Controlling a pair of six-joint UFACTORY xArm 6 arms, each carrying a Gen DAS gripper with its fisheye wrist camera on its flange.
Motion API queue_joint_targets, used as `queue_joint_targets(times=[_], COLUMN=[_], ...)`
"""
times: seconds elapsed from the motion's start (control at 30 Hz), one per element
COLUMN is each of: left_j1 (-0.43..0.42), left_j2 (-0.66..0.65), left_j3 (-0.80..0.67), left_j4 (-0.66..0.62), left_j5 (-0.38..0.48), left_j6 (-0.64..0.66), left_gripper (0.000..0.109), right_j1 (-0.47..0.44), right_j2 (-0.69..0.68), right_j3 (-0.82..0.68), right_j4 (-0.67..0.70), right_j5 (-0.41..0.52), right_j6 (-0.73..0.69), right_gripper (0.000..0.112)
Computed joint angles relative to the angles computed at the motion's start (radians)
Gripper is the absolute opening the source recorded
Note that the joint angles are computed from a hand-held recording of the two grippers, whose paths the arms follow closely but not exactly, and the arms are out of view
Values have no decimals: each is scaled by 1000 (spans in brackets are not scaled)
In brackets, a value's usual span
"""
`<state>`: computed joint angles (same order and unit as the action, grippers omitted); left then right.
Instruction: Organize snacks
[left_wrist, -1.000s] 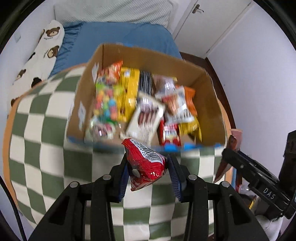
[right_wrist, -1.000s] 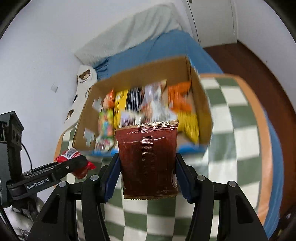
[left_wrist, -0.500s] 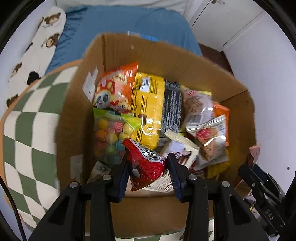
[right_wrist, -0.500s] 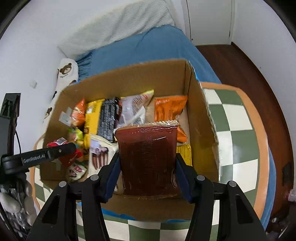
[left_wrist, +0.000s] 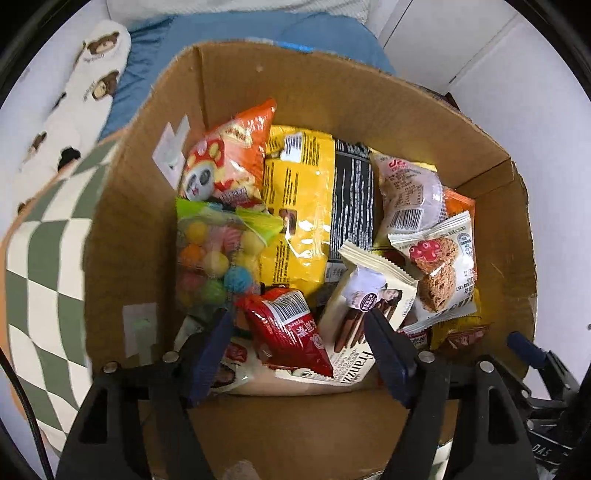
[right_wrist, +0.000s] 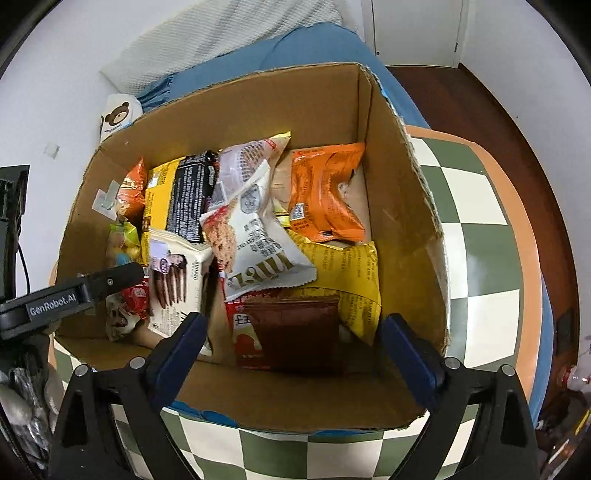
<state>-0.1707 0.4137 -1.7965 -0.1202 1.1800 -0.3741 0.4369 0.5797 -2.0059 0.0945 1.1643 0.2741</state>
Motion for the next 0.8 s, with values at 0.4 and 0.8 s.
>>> queue_joint_targets(times=[0.4,0.8], left_j1=[-53,-89], left_j2=[-129,-344], left_j3=[121,270], left_j4=[186,257], left_j5=[-74,-143], left_j6=[-74,-167], left_gripper=[103,103], right_j1=[28,59], right_j2=[-23,-285], right_j3=[-21,243], right_j4=[-122,-211], right_j5=[9,-140], right_j6=[45,92], right_gripper=[101,101])
